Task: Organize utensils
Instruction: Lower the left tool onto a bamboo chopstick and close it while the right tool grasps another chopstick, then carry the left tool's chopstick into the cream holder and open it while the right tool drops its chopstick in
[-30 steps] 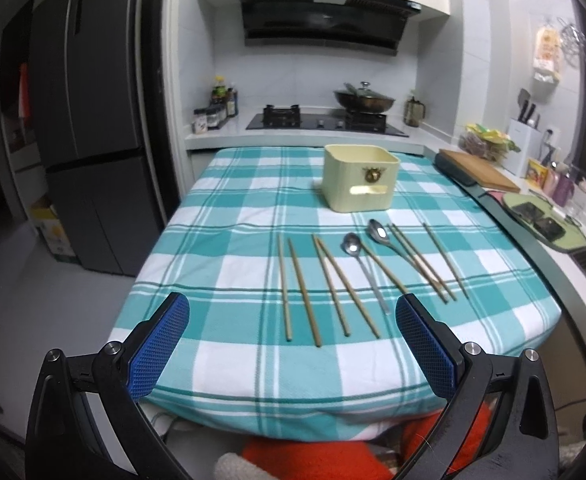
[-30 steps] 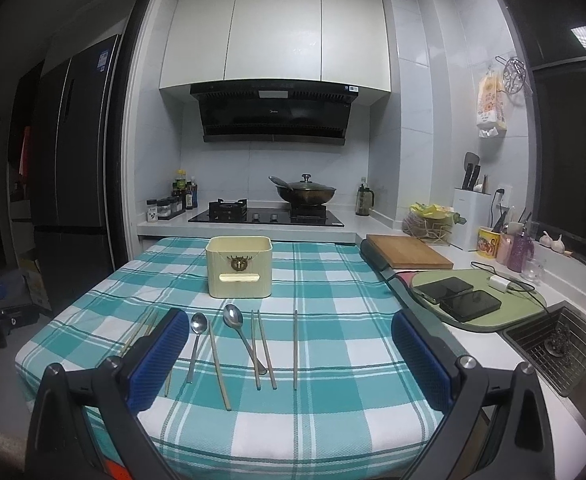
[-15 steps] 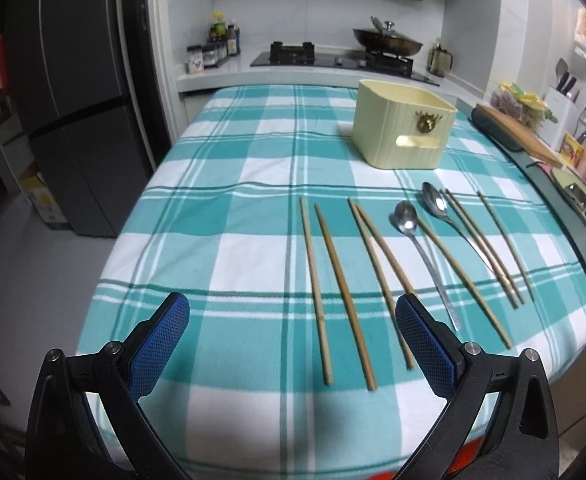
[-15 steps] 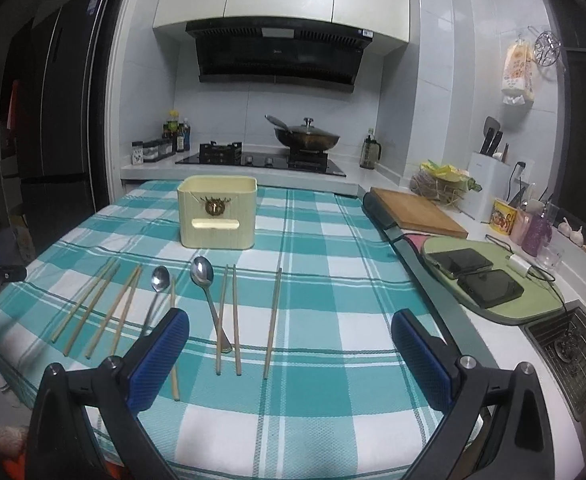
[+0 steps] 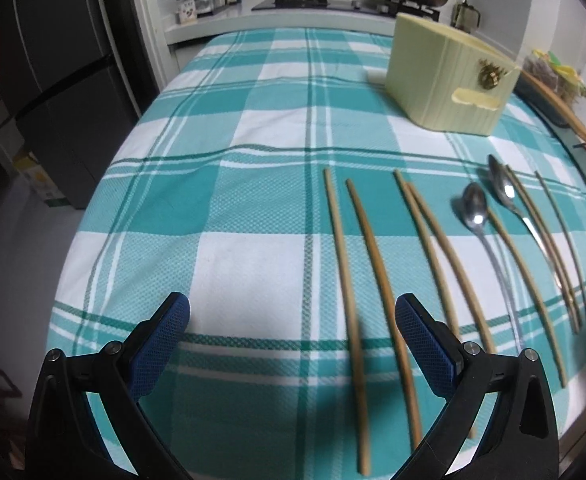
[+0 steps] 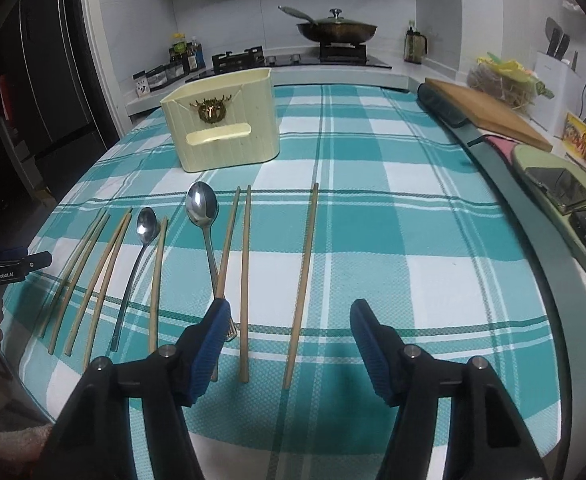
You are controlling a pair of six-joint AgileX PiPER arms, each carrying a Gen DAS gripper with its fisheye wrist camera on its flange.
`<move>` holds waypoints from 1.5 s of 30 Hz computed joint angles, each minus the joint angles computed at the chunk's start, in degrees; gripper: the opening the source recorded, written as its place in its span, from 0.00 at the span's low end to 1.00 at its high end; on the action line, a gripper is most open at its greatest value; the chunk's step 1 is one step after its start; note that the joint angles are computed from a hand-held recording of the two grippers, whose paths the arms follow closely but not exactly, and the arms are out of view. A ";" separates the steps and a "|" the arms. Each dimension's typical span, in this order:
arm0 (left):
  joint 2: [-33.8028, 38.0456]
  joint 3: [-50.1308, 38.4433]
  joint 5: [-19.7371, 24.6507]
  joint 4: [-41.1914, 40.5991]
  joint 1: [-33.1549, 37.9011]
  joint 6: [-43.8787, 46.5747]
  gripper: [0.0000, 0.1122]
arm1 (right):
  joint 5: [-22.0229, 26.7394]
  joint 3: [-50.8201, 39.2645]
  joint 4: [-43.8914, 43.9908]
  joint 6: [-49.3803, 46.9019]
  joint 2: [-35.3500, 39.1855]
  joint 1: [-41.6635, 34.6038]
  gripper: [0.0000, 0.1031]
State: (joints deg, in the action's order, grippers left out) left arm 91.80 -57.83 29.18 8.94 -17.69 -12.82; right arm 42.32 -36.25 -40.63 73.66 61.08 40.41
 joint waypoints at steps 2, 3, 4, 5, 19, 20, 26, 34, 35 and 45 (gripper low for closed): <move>2.46 -1.54 0.62 0.86 0.14 0.11 0.91 | -4.49 -0.83 6.99 -9.02 1.47 -6.39 0.59; 3.45 -2.17 1.00 1.29 0.13 0.20 0.91 | -6.18 -1.57 11.03 -14.05 2.63 -9.32 0.59; 4.25 -2.70 1.23 1.31 0.16 0.70 0.91 | -7.45 -2.44 15.23 -19.30 3.93 -12.00 0.59; 4.95 -3.13 1.31 1.26 0.28 1.31 0.91 | -8.19 -3.27 18.05 -22.93 5.29 -13.88 0.59; 15.49 -18.43 13.01 -8.37 2.69 15.17 0.78 | -5.66 -14.07 31.28 -46.16 22.42 -23.22 0.55; 16.40 -20.17 14.36 -8.34 2.45 15.57 0.75 | -4.77 -15.27 31.43 -47.28 23.31 -23.36 0.55; 23.45 -33.62 23.97 -8.76 1.26 17.79 0.51 | -1.78 -23.67 33.20 -51.93 29.85 -25.43 0.47; 30.01 -45.58 29.68 -8.28 -0.03 17.22 0.06 | -1.10 -36.78 36.29 -53.25 40.10 -30.62 0.08; 29.83 -45.15 28.62 -8.42 -0.02 17.17 0.06 | -1.68 -37.17 37.06 -53.59 40.61 -31.33 0.06; 14.35 -33.51 18.74 -18.17 3.94 22.25 0.04 | -9.57 -28.44 37.03 -52.46 25.87 -31.81 0.06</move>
